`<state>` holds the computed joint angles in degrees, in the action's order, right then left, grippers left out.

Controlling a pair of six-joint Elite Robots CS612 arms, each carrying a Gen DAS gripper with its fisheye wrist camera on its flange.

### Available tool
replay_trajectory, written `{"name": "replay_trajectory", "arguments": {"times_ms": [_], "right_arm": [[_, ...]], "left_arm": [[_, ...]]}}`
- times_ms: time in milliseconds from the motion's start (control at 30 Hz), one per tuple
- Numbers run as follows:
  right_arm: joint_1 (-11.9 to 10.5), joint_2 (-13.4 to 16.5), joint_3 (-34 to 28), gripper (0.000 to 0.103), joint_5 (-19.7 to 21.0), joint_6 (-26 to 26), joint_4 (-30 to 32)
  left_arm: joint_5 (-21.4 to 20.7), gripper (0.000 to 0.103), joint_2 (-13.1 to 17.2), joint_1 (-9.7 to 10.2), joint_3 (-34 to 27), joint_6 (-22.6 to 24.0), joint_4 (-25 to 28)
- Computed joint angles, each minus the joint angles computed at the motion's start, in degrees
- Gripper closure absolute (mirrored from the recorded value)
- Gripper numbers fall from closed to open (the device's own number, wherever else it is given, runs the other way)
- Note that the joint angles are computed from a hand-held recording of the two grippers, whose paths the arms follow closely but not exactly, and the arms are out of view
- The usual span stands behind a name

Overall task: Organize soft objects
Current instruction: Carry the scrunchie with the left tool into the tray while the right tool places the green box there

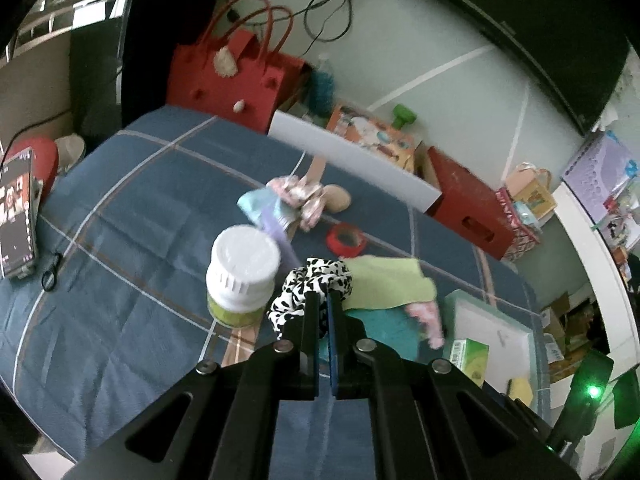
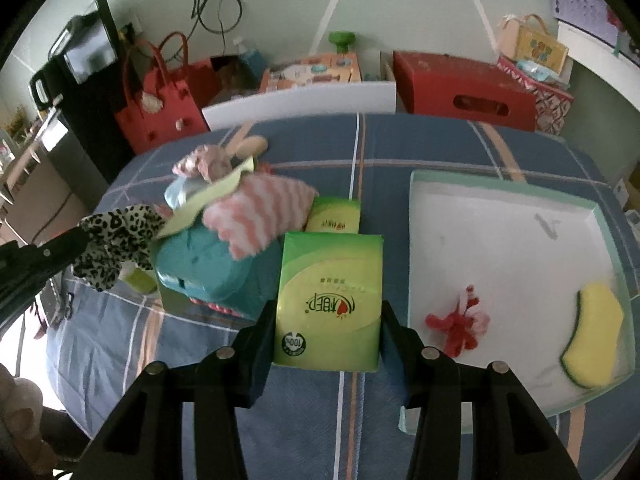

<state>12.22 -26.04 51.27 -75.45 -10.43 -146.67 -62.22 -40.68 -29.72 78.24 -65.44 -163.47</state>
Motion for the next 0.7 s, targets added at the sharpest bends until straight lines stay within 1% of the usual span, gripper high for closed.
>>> {"name": "replay_trajectory", "arguments": {"times_ms": [133, 233, 367, 500, 567, 700], "right_arm": [[-0.46, -0.77, 0.89, 0.053, 0.59, 0.97, -2.22], [-0.77, -0.78, 0.3, 0.052, 0.12, 2.03, -2.64], [-1.17, -0.71, -0.82, 0.053, -1.8, 3.4, -2.89], [-1.68, -0.25, -2.57, 0.052, -4.81, 4.98, -2.52], [-2.01, 0.13, -3.54, 0.052, -6.47, 5.83, -1.75], [-2.89, 1.45, -6.63, 0.052, -7.77, 8.4, 1.46]], "left_arm": [[2.85, 0.1, -0.77, -0.84, -0.01, 2.4, -1.27], [3.17, 0.1, -0.86, -1.09, -0.86, 4.27, -1.83], [2.8, 0.1, -0.21, -1.31, -3.49, 7.28, -1.44], [1.11, 0.1, 2.05, -1.43, -8.7, 12.72, -0.11], [-0.99, 0.1, 3.77, -1.39, -12.25, 15.47, 1.16], [-4.23, 0.1, 7.02, -1.38, -18.67, 19.3, 4.5]]}}
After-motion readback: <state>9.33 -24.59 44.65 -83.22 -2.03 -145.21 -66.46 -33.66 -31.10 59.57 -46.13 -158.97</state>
